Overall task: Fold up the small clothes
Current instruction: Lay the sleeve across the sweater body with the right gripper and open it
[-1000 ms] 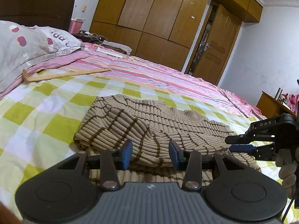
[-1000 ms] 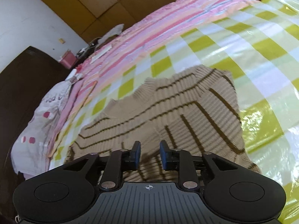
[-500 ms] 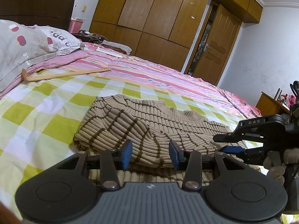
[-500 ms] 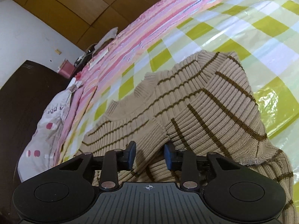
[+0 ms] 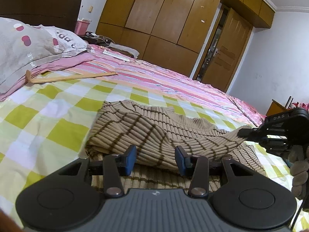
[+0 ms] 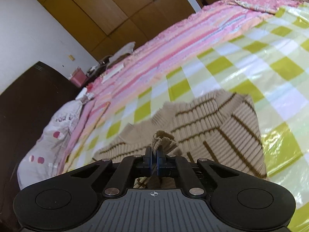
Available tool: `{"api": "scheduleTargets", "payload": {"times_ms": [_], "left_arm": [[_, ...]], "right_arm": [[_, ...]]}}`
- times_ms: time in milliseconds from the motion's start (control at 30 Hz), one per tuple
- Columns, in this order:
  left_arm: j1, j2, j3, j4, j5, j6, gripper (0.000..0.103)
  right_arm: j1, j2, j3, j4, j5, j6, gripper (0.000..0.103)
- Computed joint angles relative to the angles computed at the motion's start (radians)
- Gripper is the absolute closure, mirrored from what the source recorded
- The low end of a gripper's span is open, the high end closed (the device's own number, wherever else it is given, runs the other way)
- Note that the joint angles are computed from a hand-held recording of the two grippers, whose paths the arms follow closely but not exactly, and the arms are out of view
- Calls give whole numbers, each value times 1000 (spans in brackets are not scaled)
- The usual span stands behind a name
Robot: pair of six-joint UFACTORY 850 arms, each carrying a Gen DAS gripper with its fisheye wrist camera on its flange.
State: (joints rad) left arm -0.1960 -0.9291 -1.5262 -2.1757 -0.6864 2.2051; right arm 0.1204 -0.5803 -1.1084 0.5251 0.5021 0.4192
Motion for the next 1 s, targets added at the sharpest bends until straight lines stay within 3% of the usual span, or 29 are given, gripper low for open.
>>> {"api": "scheduleTargets", "payload": {"times_ms": [500,700,1000], "left_arm": [[-1,-8,-14,-13,13,-3,48],[-7,-13,-23,-18,39,3,48],[-15,-30,-57,8,134,-42,48]], "right_arm": [[-31,88,116,119,91,-79,99],[-35,76,142,122,81,-53,99],[-29,31,112,221,17,-163,97]]}}
